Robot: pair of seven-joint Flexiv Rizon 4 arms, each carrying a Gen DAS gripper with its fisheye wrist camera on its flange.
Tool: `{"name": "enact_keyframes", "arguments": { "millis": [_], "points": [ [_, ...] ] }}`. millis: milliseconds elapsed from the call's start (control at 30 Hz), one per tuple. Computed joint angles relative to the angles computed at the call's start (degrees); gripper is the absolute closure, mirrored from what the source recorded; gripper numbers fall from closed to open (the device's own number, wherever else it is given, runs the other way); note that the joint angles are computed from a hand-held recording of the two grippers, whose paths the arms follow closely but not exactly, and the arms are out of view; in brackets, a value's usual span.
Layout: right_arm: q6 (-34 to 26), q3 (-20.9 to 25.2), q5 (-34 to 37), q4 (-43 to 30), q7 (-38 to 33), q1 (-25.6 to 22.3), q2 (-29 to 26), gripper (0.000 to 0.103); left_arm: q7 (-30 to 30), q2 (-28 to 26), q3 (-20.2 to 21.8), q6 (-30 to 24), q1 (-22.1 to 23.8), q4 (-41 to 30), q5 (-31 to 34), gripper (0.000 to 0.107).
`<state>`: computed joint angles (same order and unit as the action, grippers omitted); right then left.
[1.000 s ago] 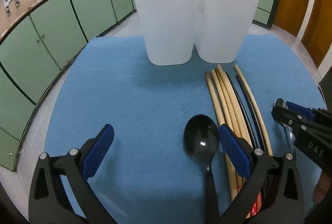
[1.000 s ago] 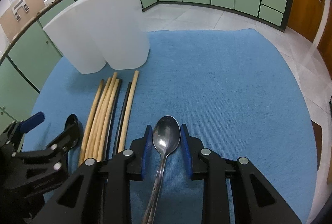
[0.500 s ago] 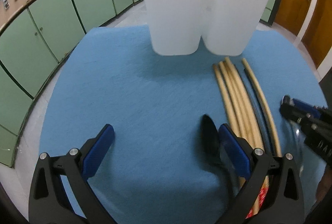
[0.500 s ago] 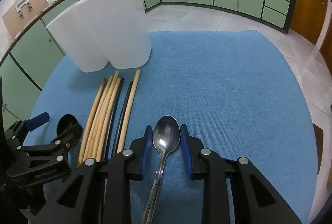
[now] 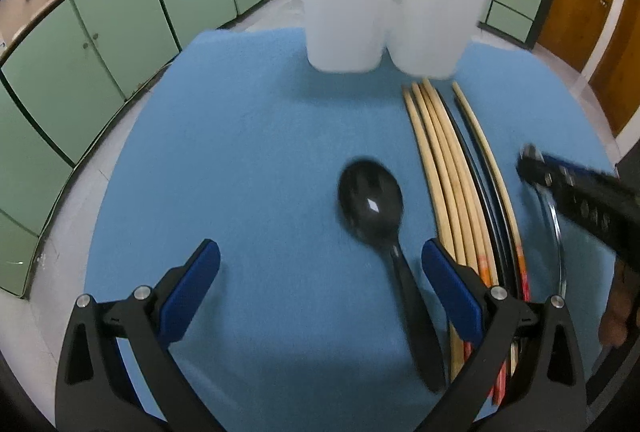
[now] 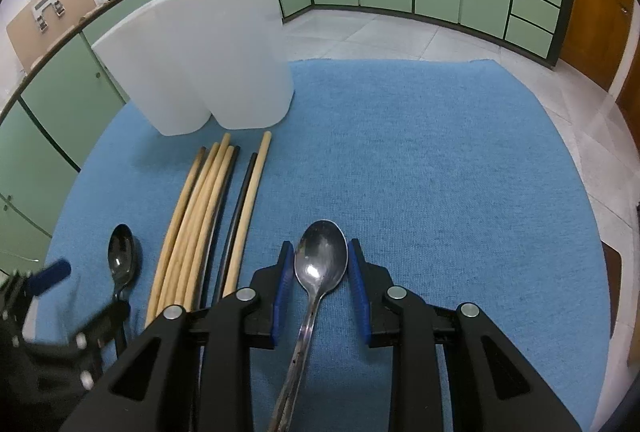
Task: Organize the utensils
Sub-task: 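Lift the silver spoon with the right gripper while the left gripper grasps the black spoon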
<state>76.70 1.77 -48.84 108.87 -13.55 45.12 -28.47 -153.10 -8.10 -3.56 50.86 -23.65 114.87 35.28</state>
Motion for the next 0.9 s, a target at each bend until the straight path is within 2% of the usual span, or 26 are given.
{"name": "enact_keyframes", "arguments": {
  "millis": [67, 267, 333, 467, 667, 800, 900],
  "points": [
    [-0.06, -0.07, 0.07, 0.07, 0.32, 0.11, 0.07, 0.076, 0.47, -0.04, -0.34, -0.26, -0.28, 0.27, -0.37, 0.009],
    [0.28, 0.03, 0.32, 0.23, -0.04, -0.07, 0.17, 0.075, 5.46, 1.58, 0.81, 3.34, 1.87, 3.94, -2.15, 0.009],
    [0.03, -0.17, 0.17, 0.15, 0.22, 0.16, 0.17, 0.075, 6.6, 1.91, 1.07, 2.0, 2.56, 3.57, -0.73, 0.009],
    [-0.36, -0.6, -0.82, 0.0, 0.9, 0.57, 0.09, 0.074, 9.13, 1.89, 0.97, 4.18, 3.93, 3.14, -1.28, 0.009],
    [-0.63, 0.83, 0.35, -0.45, -0.98, -0.51, -0.2, 0.074, 9.82, -1.42, 1.26, 6.14, 4.34, -0.6, -2.38, 0.009],
    [-0.76, 1.55, 2.03, -0.83, -3.14, -0.97, -0.35, 0.074, 8.92, -3.93, 2.67, 2.91, 3.13, -3.81, -0.48, 0.009],
    [-0.79, 2.24, 3.81, -1.23, -5.0, -1.45, -0.54, 0.073, 11.16, -5.24, 3.14, 4.15, 3.94, -4.57, -2.5, 0.012]
  ]
}}
